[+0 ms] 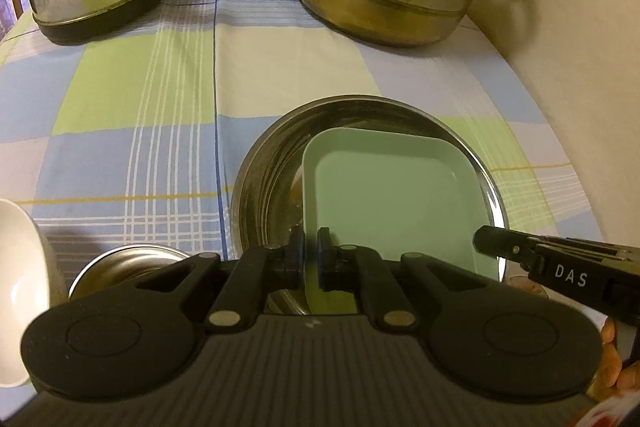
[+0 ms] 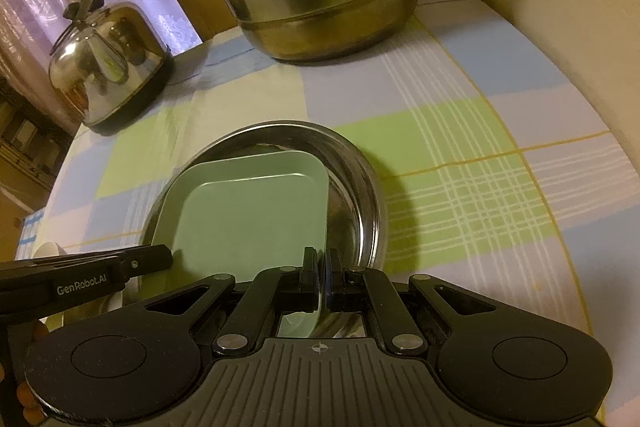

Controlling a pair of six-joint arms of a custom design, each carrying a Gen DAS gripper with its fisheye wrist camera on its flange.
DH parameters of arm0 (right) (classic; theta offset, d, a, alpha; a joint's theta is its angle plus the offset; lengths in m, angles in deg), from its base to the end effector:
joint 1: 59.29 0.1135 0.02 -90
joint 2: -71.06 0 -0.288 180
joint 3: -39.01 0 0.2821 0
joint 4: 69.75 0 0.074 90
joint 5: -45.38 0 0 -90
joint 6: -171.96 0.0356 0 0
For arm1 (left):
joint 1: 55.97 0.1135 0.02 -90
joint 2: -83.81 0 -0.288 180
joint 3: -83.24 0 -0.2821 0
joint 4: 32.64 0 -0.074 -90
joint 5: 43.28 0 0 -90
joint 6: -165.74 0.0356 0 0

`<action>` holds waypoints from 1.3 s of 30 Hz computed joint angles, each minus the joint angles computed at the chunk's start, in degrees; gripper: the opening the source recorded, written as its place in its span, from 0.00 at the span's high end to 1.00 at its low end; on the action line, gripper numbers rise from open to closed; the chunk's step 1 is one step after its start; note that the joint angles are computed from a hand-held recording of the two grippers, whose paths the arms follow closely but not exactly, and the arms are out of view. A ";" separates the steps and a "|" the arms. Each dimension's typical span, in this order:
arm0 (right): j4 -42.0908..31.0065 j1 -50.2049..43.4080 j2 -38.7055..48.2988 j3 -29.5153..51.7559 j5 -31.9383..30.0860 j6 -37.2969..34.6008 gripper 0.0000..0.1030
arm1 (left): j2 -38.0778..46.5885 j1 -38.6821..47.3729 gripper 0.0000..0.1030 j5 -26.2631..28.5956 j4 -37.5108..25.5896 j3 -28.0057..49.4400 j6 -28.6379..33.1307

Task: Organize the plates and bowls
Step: 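Lift the green plate and lower it into the steel basin, then open both grippers and release the green plate in the basin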

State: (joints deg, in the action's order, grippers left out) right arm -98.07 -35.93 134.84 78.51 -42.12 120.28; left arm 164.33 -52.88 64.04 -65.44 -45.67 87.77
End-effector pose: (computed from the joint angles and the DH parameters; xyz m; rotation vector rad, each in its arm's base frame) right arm 0.1993 0.0844 0.1688 0.3481 2.5077 0.3919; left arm 0.2688 0.0039 0.1634 0.3010 2.5915 -0.3088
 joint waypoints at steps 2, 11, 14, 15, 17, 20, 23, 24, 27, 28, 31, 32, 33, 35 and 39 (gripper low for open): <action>0.25 -0.18 0.88 0.24 -0.19 0.15 0.97 | 1.08 -0.01 0.95 -0.21 0.18 0.37 -0.08; 2.38 0.23 3.80 0.17 1.04 1.20 0.97 | 4.12 -0.25 0.95 -0.61 1.21 1.09 0.40; 3.29 0.62 3.38 -0.45 2.20 1.86 0.97 | 4.51 -0.31 0.94 -0.41 1.01 1.20 0.11; 3.35 0.69 3.48 -0.38 2.30 1.87 0.97 | 4.45 -0.33 0.94 -0.38 1.08 1.14 0.11; 3.47 0.76 3.64 -0.33 2.55 2.23 0.97 | 4.22 -0.29 0.93 -0.23 1.21 1.03 0.24; 4.01 0.20 2.92 -0.84 2.21 2.28 0.96 | 3.64 -0.19 0.88 -0.02 1.17 0.99 0.68; 3.88 -0.03 2.00 -0.88 2.22 2.29 0.96 | 2.94 0.13 0.82 0.35 0.71 1.12 1.04; 3.63 0.00 1.55 -0.81 2.36 2.40 0.96 | 2.62 0.29 0.82 0.58 0.40 1.21 1.28; 2.37 0.01 -0.48 -0.65 2.31 2.94 0.96 | 1.14 1.12 0.79 1.81 -0.94 1.37 2.15; 1.94 -0.02 -1.19 -0.61 2.26 3.16 0.96 | 0.49 1.43 0.78 2.24 -1.37 1.34 2.48; -0.88 0.13 -4.67 -0.45 2.85 4.28 0.95 | -1.56 2.67 0.70 3.74 -2.93 1.45 3.80; -1.90 0.22 -5.90 -0.42 3.05 4.64 0.95 | -2.15 3.26 0.69 4.24 -3.66 1.60 4.48; -3.22 0.31 -7.32 -0.40 3.21 5.22 0.94 | -2.75 3.87 0.68 4.81 -4.48 1.74 5.27; -6.01 0.87 -10.03 -0.37 3.95 6.70 0.88 | -4.09 5.19 0.65 5.96 -6.10 1.81 6.84; -11.32 4.14 -16.10 -0.78 7.95 10.50 0.48 | -7.43 7.92 0.62 7.83 -9.26 1.21 11.13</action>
State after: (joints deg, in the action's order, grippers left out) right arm -109.40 -31.79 118.75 77.73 -34.17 130.78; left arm 156.90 -44.96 71.88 -74.70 -44.46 98.90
